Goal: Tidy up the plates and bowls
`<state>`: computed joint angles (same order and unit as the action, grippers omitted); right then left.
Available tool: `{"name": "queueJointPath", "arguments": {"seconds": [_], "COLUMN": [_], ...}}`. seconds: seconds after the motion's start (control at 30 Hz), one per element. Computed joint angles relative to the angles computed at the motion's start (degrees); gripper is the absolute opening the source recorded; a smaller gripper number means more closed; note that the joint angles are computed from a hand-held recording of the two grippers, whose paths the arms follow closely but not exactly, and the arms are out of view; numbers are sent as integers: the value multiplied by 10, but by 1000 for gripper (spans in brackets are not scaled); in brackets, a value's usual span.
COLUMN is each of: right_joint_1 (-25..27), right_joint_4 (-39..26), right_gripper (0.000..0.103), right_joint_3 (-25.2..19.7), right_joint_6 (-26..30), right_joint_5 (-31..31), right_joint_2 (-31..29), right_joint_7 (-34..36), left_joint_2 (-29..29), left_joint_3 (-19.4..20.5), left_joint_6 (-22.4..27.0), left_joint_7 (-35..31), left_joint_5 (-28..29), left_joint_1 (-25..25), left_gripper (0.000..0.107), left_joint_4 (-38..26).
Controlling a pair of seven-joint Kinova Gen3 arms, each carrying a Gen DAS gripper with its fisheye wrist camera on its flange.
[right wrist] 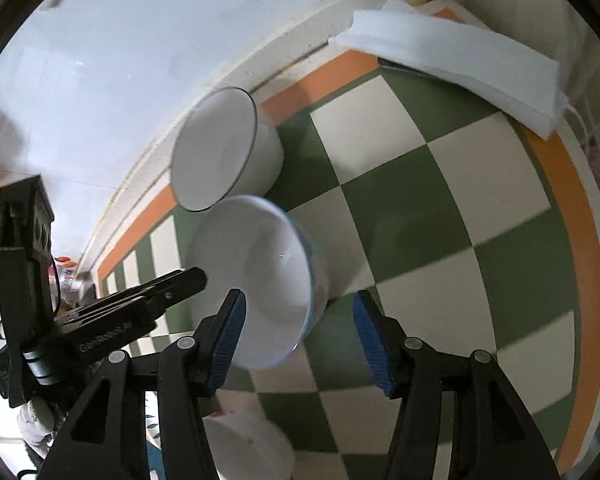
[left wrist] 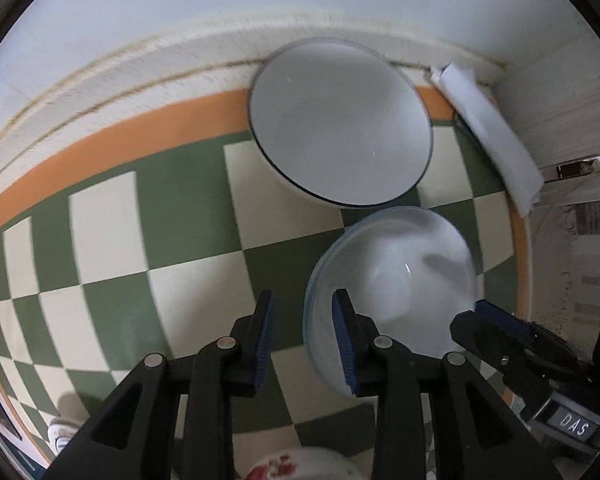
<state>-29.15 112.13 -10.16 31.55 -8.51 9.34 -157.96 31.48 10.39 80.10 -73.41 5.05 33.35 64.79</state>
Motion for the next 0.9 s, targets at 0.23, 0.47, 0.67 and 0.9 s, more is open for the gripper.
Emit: {"name": "queueJointPath", "arguments": {"seconds": [0.23,0.47,0.67,0.9], "right_joint_1": [14,-4,-18,-45], "right_joint_4": [2,-2,-17,-42], "right_gripper": [15,13,13,13], "right_joint_3": [0,7,5,-10], "right_joint_6": [-15,-5,20,55], "right_joint_5": [-37,-8,19,68], "right_joint_2": [32,18,-2,-32], "right_joint_7": [50,15,-17,-81], "left_joint_2": [2,-13,-34,-91], "left_joint_3": [7,4,6,10], "left_joint_6": [-43,-48,-38,-35], "left_joint_7": [-18,-15,-9,-4], "left_joint_5": [20,10,-2,-5], "left_joint_1": [-11,-3,7,3], "left_gripper": [15,15,15,15], "left_joint_4": [29,40,40,63]}}
